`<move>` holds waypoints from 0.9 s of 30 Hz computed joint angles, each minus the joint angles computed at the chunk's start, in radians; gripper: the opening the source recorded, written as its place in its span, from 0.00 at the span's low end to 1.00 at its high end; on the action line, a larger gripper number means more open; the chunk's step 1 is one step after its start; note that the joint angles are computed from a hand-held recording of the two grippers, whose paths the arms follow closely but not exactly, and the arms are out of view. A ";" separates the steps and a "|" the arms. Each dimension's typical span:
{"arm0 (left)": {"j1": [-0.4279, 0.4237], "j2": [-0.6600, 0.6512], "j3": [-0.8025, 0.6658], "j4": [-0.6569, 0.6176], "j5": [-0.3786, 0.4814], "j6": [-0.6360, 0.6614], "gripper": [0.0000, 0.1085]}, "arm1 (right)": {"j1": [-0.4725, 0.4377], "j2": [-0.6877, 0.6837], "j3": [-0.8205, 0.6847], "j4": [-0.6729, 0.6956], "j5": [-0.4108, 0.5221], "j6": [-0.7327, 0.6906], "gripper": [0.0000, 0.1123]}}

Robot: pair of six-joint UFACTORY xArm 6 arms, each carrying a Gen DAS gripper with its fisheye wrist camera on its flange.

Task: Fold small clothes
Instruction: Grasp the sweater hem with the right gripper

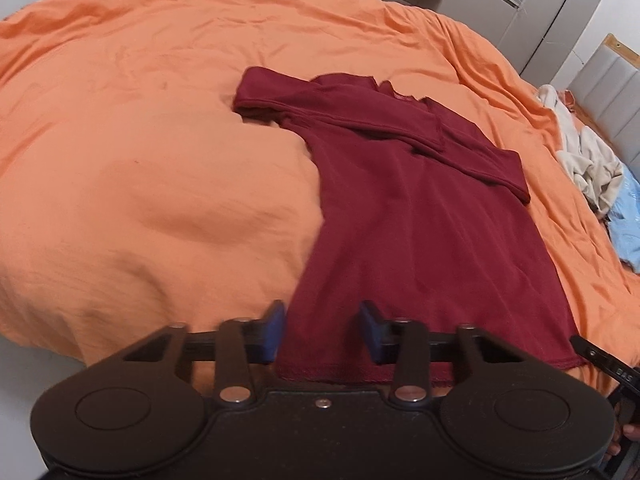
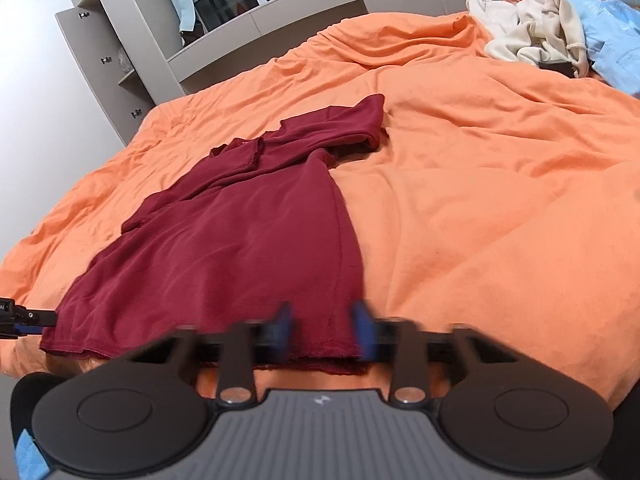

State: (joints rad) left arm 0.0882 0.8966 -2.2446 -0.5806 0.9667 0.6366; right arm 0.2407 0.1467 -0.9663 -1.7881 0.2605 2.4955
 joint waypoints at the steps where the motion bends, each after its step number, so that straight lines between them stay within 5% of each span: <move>1: -0.005 -0.001 0.006 0.018 -0.013 -0.015 0.21 | 0.000 -0.002 0.001 -0.009 0.002 0.008 0.10; 4: -0.005 -0.002 0.012 0.013 -0.022 -0.047 0.08 | 0.004 -0.027 0.019 -0.029 0.030 0.029 0.06; 9: -0.011 -0.127 0.192 -0.083 -0.124 0.025 0.07 | 0.007 -0.128 0.073 -0.093 0.104 0.058 0.05; 14: -0.022 -0.248 0.345 -0.179 -0.178 0.152 0.06 | 0.014 -0.183 0.092 -0.015 0.149 -0.100 0.05; 21: -0.038 -0.247 0.400 -0.098 -0.229 0.120 0.07 | -0.021 -0.118 0.079 0.045 0.063 -0.186 0.05; 24: -0.038 -0.234 0.390 -0.074 -0.237 0.102 0.14 | -0.013 -0.104 0.077 0.083 0.060 -0.267 0.08; 27: -0.044 -0.236 0.400 -0.058 -0.264 0.081 0.32 | 0.016 -0.103 0.075 0.107 0.102 -0.342 0.26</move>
